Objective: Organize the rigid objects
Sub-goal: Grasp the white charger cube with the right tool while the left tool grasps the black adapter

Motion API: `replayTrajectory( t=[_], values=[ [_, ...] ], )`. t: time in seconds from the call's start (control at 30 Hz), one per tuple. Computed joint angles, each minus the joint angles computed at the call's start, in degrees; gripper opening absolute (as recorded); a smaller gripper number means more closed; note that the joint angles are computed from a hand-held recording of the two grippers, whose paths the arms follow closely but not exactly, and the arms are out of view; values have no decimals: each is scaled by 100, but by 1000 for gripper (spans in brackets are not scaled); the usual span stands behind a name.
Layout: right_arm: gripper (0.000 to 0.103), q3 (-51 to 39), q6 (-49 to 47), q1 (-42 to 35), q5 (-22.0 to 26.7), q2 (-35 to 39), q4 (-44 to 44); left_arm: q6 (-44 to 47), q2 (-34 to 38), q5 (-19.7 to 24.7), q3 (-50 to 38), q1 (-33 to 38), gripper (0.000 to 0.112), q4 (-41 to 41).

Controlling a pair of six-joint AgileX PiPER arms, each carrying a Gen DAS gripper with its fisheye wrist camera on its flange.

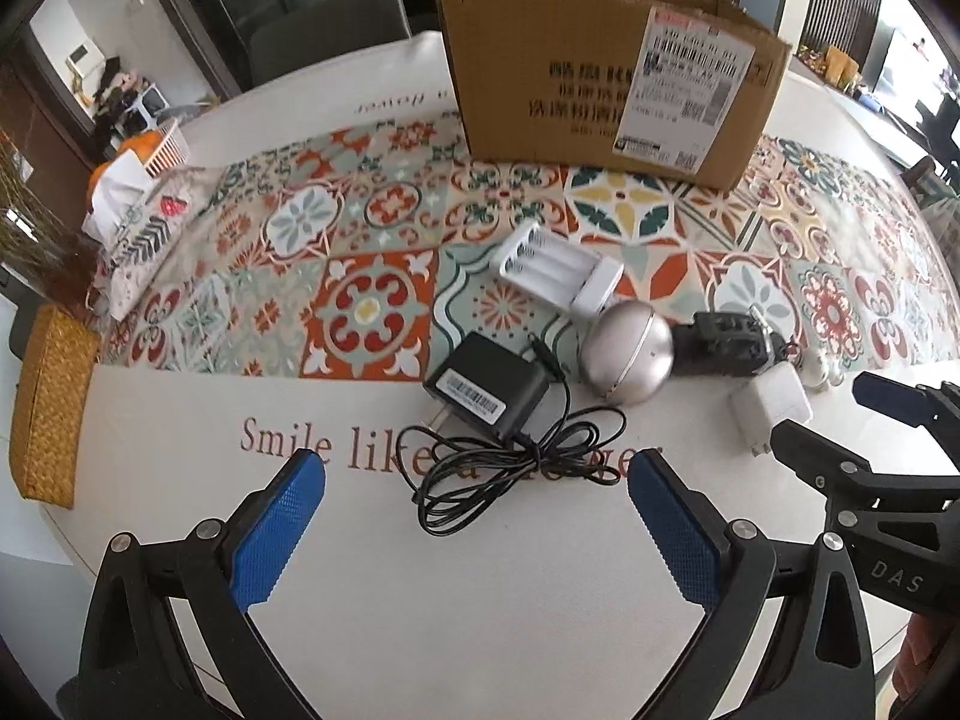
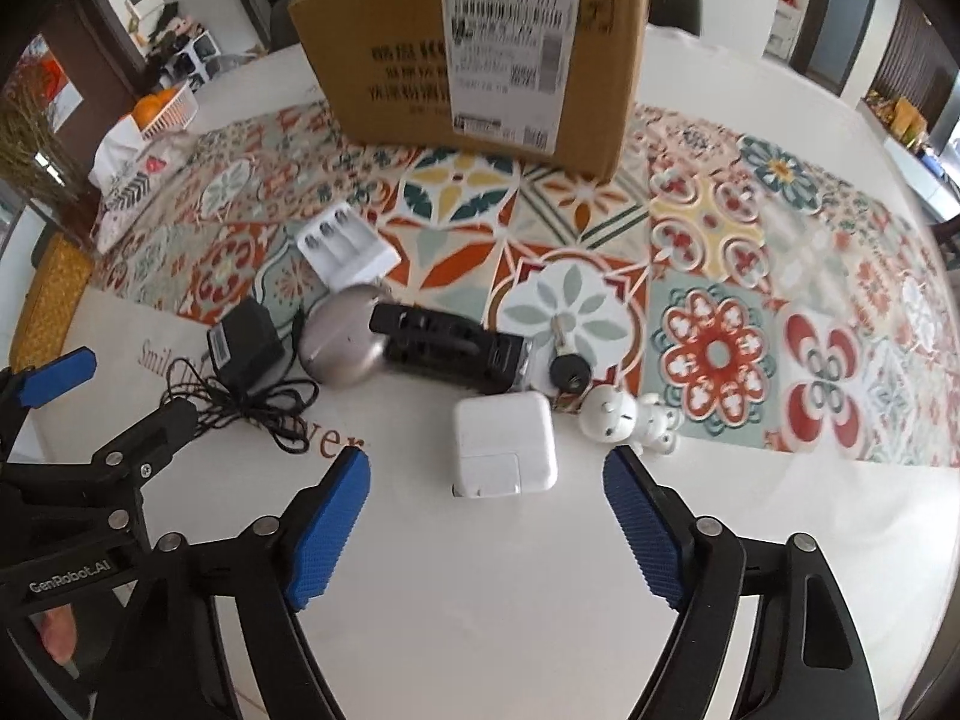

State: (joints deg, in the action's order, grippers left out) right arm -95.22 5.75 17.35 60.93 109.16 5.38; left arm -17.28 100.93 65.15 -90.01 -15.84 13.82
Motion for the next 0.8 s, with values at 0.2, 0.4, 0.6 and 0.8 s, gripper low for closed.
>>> replayTrajectory(
  t=[0.2,0.4,0.6,0.8],
  values=[
    [70,-130,-157,-37,76,345,137,-72,216,7,53,77,102,-118],
    [62,-222,-198,-32,104,626,144,-170,284,-10,146,106,102,-83],
    [56,-297,-95,13,76,750,18,-184,309,-10,149,139,102,-91],
    [48,-328,77,38,61,812,-134,-119,329,-37,135,171,101,-114]
  ],
)
